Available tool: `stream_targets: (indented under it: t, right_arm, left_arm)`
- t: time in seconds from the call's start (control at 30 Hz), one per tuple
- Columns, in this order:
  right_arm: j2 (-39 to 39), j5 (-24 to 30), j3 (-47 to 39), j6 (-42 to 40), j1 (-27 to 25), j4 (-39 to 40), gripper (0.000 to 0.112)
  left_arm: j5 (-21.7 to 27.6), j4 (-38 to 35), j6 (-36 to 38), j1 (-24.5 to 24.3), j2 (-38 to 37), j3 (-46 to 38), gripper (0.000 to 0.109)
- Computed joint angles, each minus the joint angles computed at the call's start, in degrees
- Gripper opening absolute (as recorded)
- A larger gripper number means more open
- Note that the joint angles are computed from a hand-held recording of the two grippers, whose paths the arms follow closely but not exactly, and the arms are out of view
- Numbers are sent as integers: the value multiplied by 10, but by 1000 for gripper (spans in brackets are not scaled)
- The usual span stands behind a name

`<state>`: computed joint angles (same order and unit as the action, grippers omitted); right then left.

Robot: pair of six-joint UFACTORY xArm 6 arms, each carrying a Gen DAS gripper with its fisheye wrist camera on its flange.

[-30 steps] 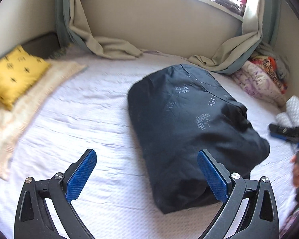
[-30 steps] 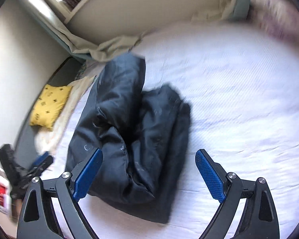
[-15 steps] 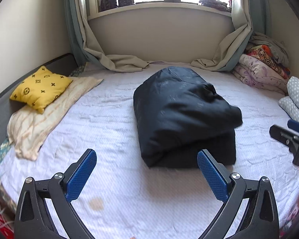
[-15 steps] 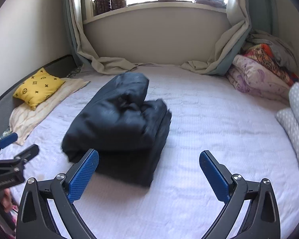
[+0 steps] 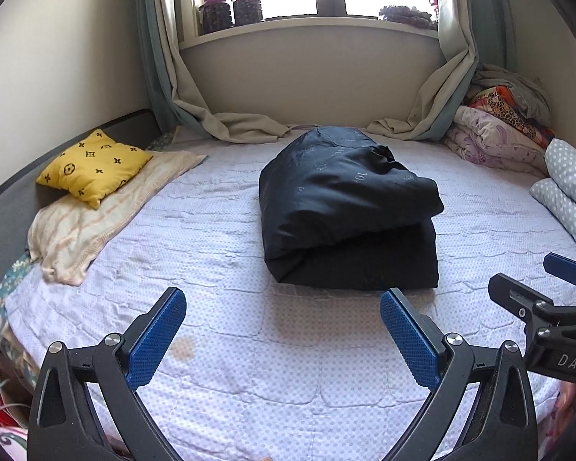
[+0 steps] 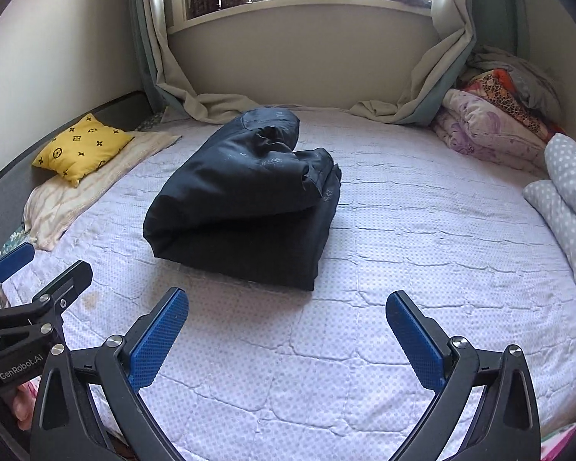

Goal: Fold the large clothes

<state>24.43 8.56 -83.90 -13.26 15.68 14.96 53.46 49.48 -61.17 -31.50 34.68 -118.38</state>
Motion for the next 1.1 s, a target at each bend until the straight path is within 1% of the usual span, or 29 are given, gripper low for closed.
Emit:
stream_targets:
  t: [0.13,0.23,0.37,0.77,1.1]
  right_arm:
    - [-5,0,11,14,-4,1,102]
    - [-2,4,8,33,-8,-19,102]
    - [0,5,7,30,-8,-16,103]
    - [5,20,-1,-3,-9,24,102]
    - [6,23,-1,-14,-8,36,102]
  left_arm:
    - [-2,-9,6,0,7,-4,103]
    - [5,-24,14,1,19,-18,103]
    - [15,-25,19,0,32,-36,103]
    - [13,-35,25,1,42,-45,103]
    - [7,-33,19,1,38,-40,103]
